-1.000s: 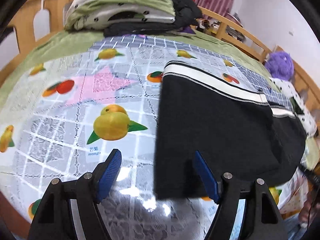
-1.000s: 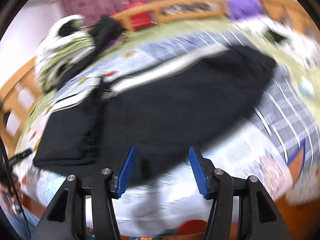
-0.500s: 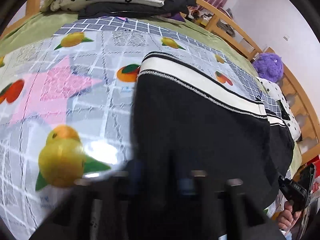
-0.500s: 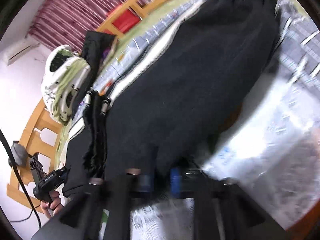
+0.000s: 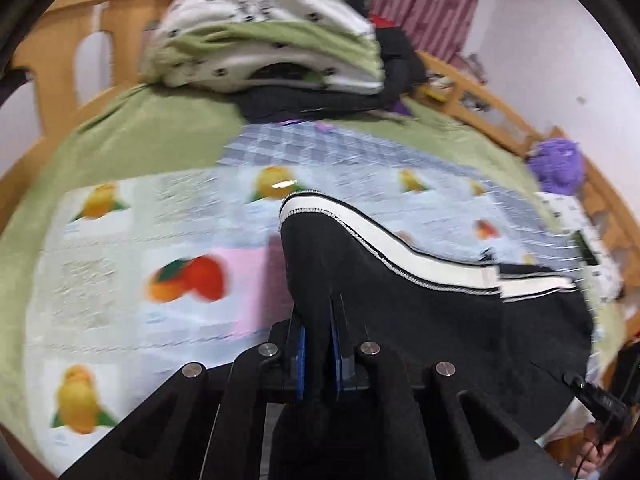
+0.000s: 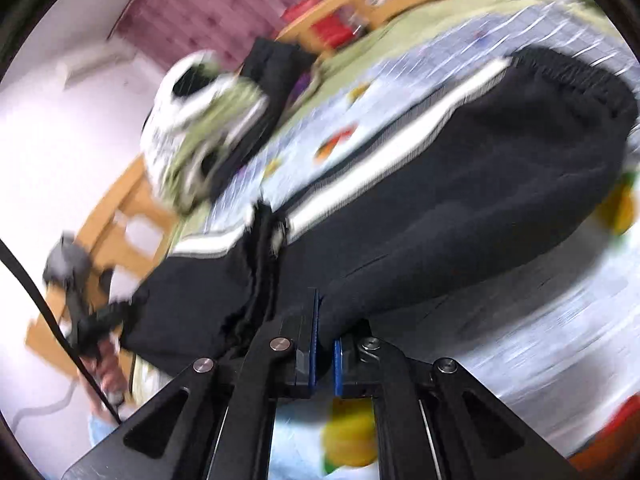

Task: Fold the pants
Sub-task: 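Grasp the folded edge with the left gripper while the right gripper grasps the waistband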

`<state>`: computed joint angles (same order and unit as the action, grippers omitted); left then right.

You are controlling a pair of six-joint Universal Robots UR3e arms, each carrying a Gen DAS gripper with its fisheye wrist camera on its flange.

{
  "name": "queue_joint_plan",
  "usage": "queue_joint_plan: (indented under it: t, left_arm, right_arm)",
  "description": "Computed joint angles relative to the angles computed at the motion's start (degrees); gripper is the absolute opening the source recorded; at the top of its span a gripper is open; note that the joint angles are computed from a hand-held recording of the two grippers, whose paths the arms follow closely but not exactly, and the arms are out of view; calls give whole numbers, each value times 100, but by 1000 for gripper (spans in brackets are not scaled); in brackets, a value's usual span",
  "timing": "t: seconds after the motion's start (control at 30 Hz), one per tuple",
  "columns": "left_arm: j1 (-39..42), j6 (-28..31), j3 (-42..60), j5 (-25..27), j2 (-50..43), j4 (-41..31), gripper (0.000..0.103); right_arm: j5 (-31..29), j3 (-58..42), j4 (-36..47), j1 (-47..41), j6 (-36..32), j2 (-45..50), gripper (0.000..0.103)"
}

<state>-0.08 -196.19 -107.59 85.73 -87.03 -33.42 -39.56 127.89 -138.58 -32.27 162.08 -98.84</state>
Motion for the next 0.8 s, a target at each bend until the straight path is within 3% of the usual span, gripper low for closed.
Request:
queue_joint_plan:
  t: [0.07, 0.13, 0.17, 0.23, 0.27, 0.37, 0.47, 0.63, 0.77, 0.8]
  left_arm:
    - [-39, -8, -260, 344, -39, 46, 11]
    - [-42, -76, -416, 439, -108, 80, 20]
    - [-112, -181, -415, 607, -161, -11, 25]
    - [-143, -240, -485, 778, -59, -277, 37]
    - [-110, -230, -630, 710, 72, -291, 40]
    - [56, -238, -1313, 340, 724, -154, 63]
    - [5, -358, -1854, 230, 1182, 50, 65]
    - [-30, -909, -2768, 137, 1852, 609, 69]
    - [568, -1228, -3593, -666, 2352, 1127, 70]
    - [694, -1335, -3754, -812, 2385, 1356, 73]
  right_arm:
    - [-572, 139, -738, 645, 298, 388, 6]
    - [-1347, 103, -1193, 1139, 533, 786, 7]
    - [-1269, 238, -1313, 1065, 410, 796, 9]
    - [-1187, 88, -416, 809, -82, 466, 20]
    - [-1218, 14, -17, 679, -279, 259, 31]
    - [-1023, 290, 723, -271, -1035, -839, 43]
    - [-810, 256, 813, -1252, -1189, -1177, 52]
    - [-1043, -1133, -238, -1163, 185, 924, 54]
    - [-908, -2284, -200, -1006, 784, 2403, 50]
    - [-874, -2322, -326, -992, 854, 2497, 42]
